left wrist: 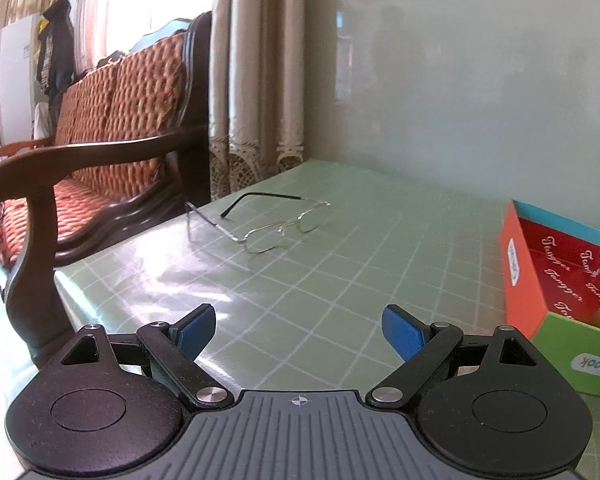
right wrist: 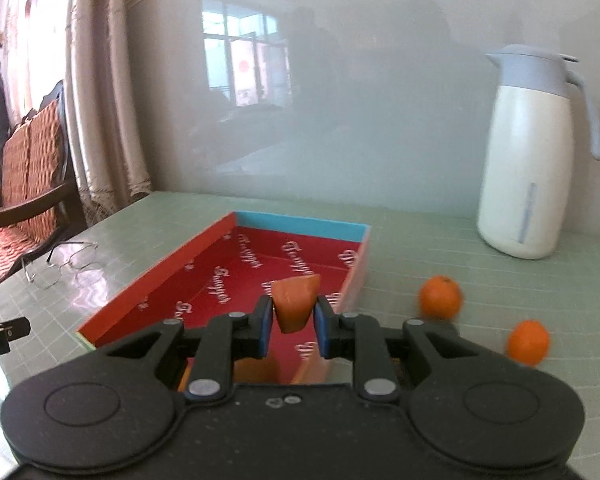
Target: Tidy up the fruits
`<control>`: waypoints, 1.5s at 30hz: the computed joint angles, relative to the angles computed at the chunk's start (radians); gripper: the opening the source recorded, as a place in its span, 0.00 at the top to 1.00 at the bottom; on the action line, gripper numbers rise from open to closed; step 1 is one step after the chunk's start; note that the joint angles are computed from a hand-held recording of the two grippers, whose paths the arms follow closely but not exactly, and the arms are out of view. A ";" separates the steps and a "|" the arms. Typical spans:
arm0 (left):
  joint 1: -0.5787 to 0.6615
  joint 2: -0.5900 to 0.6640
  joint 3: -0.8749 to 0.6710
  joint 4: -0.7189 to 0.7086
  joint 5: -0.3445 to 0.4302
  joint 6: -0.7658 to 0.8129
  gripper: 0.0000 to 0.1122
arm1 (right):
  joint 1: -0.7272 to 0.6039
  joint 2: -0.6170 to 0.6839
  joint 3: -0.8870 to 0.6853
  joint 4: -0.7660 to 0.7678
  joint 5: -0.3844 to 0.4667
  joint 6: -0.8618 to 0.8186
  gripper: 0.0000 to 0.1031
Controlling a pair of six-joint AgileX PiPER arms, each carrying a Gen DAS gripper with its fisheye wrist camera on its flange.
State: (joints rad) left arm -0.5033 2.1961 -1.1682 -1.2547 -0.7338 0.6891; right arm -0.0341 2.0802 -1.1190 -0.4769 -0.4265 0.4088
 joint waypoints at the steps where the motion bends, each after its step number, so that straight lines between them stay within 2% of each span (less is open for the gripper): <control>1: 0.002 -0.002 0.005 0.000 0.000 -0.004 0.20 | 0.009 0.005 -0.005 0.009 0.003 -0.009 0.81; 7: 0.014 -0.006 0.017 0.019 0.010 -0.036 0.20 | 0.036 0.028 -0.040 0.026 0.026 -0.027 0.80; 8: 0.013 -0.006 0.015 0.019 0.012 -0.035 0.20 | 0.042 0.035 -0.055 0.029 0.049 -0.036 0.76; 9: 0.014 -0.006 0.014 0.022 0.013 -0.034 0.20 | 0.049 0.040 -0.061 0.072 0.065 -0.085 0.67; 11: 0.007 -0.006 0.009 0.019 0.011 -0.026 0.20 | 0.051 0.036 -0.038 0.161 0.039 -0.165 0.63; 13: 0.001 -0.004 0.004 0.017 0.008 -0.021 0.20 | 0.040 0.026 -0.021 0.148 0.016 -0.134 0.61; 21: -0.004 0.000 -0.004 0.004 0.006 -0.014 0.20 | 0.000 0.018 -0.003 0.112 0.011 -0.067 0.61; 30: -0.021 -0.001 -0.020 0.007 0.003 -0.020 0.20 | -0.061 -0.012 0.038 0.112 -0.004 -0.087 0.61; 45: -0.088 0.021 -0.109 -0.038 0.002 0.063 0.20 | -0.217 -0.068 0.096 0.050 -0.019 -0.068 0.61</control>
